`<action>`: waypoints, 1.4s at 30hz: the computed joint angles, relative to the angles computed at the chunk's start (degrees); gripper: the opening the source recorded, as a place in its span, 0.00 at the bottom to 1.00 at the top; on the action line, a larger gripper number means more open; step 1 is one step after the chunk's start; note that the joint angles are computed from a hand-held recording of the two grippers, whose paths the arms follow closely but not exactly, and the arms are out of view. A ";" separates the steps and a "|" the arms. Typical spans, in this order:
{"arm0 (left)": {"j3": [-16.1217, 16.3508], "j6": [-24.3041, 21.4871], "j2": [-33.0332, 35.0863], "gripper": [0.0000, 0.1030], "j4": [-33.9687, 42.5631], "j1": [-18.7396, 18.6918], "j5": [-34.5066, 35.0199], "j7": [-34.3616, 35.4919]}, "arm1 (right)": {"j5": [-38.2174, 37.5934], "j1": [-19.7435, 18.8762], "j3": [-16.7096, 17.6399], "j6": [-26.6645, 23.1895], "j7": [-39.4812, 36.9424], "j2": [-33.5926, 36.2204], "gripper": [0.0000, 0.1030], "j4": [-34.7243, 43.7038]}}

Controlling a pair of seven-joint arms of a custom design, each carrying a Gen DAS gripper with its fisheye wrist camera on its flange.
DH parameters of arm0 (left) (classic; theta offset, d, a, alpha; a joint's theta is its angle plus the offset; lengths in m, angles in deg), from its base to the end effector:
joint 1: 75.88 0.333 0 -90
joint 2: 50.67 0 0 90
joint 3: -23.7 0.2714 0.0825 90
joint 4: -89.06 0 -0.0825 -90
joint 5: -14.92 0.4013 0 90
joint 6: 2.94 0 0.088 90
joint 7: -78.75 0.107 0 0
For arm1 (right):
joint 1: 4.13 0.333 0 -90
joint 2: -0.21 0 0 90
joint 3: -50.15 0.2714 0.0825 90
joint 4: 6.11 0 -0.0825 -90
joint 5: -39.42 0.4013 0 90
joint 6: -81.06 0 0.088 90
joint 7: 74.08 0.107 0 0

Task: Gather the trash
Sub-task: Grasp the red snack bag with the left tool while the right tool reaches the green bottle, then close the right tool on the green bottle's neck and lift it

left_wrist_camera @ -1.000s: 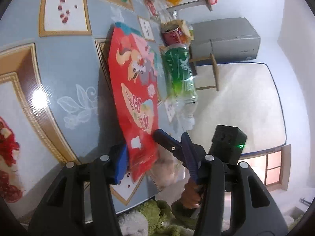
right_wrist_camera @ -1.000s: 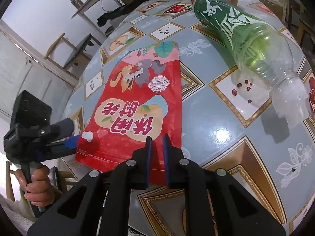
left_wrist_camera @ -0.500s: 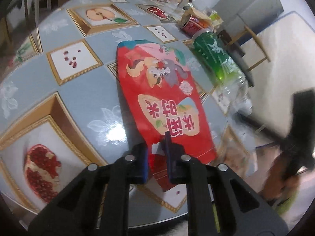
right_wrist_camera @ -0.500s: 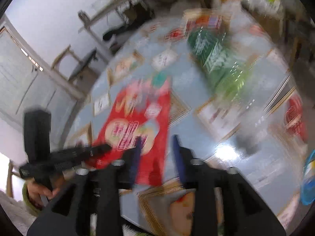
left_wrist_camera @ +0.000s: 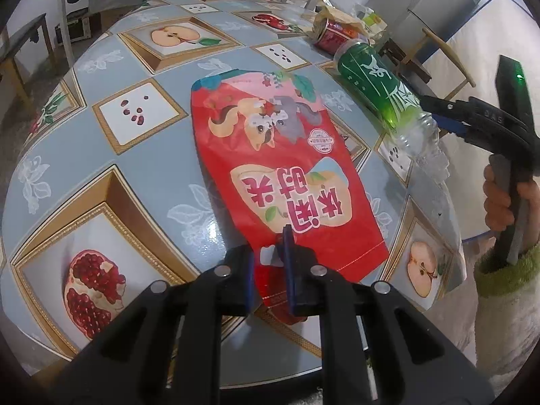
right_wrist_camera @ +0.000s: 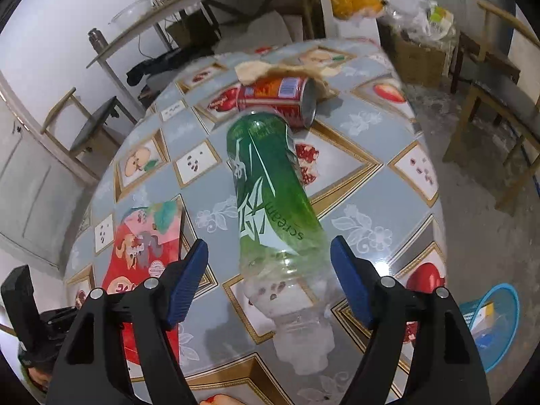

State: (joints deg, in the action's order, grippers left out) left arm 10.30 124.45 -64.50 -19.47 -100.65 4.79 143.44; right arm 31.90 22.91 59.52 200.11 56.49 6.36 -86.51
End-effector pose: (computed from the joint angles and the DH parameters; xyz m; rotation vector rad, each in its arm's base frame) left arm 0.4259 -0.3575 0.6193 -1.9320 2.2856 -0.8845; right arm 0.5211 0.3682 0.6587 -1.7798 1.8681 -0.2345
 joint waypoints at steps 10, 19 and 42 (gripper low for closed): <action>0.01 0.23 -0.37 0.12 -0.60 -0.11 0.25 0.16 | -0.46 -0.01 -0.19 -1.64 2.31 0.35 0.72 -1.14; 0.24 0.73 -0.87 0.12 -1.30 -0.31 0.06 0.52 | -0.45 0.20 0.42 -1.53 3.91 -6.13 0.72 -9.91; 0.21 0.50 -1.32 0.12 -1.53 -0.55 0.39 -0.46 | 3.99 2.18 1.05 -1.21 6.36 -13.06 0.40 -17.97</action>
State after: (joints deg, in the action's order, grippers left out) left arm 10.50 124.95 -65.82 -21.00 -101.20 5.17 142.99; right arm 35.89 25.09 60.56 198.91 62.85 -6.70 -104.49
